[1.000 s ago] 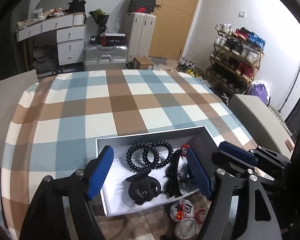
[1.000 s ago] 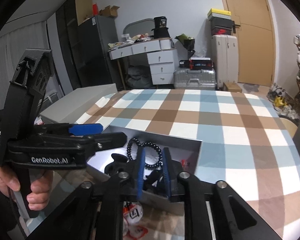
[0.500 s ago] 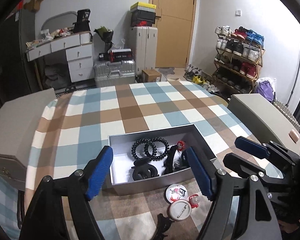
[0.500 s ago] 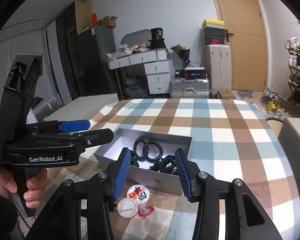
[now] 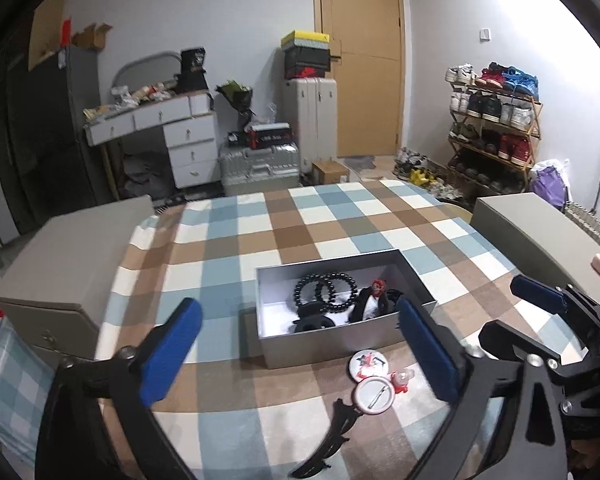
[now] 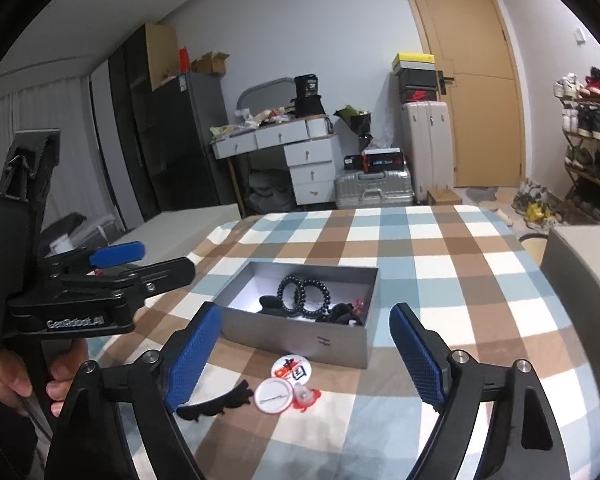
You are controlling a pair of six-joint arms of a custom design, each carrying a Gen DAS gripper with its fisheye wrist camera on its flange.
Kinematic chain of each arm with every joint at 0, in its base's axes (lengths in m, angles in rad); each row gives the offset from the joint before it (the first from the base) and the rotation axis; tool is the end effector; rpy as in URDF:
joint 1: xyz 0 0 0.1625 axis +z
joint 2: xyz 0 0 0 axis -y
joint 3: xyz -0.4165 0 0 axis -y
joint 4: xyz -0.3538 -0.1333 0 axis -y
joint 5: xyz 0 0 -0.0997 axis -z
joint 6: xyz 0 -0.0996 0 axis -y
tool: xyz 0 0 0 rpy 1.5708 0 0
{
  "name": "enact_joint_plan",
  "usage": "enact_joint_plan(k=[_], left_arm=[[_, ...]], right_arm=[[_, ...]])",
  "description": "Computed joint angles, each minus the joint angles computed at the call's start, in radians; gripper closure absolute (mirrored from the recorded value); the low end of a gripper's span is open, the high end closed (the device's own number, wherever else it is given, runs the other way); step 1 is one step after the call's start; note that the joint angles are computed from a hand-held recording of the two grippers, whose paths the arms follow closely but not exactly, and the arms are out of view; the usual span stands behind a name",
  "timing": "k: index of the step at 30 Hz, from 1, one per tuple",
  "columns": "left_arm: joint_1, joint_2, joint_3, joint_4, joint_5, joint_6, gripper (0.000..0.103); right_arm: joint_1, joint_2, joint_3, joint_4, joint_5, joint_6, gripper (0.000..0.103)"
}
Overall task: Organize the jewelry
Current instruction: 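Lift both open tools out of the silver box, then grasp the black comb clip with the left tool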
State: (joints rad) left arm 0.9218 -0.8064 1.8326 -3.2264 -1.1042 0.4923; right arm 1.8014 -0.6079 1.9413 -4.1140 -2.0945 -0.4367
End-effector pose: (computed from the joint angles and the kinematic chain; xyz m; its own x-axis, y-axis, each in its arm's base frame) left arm -0.2235 -0.5893 0.1473 -0.5371 0.5942 -0.5987 0.8425 0.4121 -0.3469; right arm 0.2049 -0.5076 0.1193 -0.8267 0.0879 0.5557 -0.4750 0.4205 -0.7730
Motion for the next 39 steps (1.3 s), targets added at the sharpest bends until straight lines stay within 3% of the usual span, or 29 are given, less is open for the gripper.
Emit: enact_joint_plan(k=[5,12,19,39], left_arm=[[0.002,-0.001,0.032,-0.036,0.028,0.005,0.001],[0.025,0.002,0.046,0.033,0.076,-0.076,0.001],[0.039,0.004,0.067,0.090,0.112,-0.080,0.001],[0.079,-0.024,0.025,0.414,0.005,-0.125,0.002]], right_arm=[[-0.008,0.012,0.028,-0.013,-0.012,0.017,0.017],[-0.040,0.021,0.067,0.005,-0.009,0.063,0.015],[-0.058,0.031,0.091,0.007,-0.011,0.091,0.015],[-0.081,0.033,0.120,0.046,0.014,0.159,0.012]])
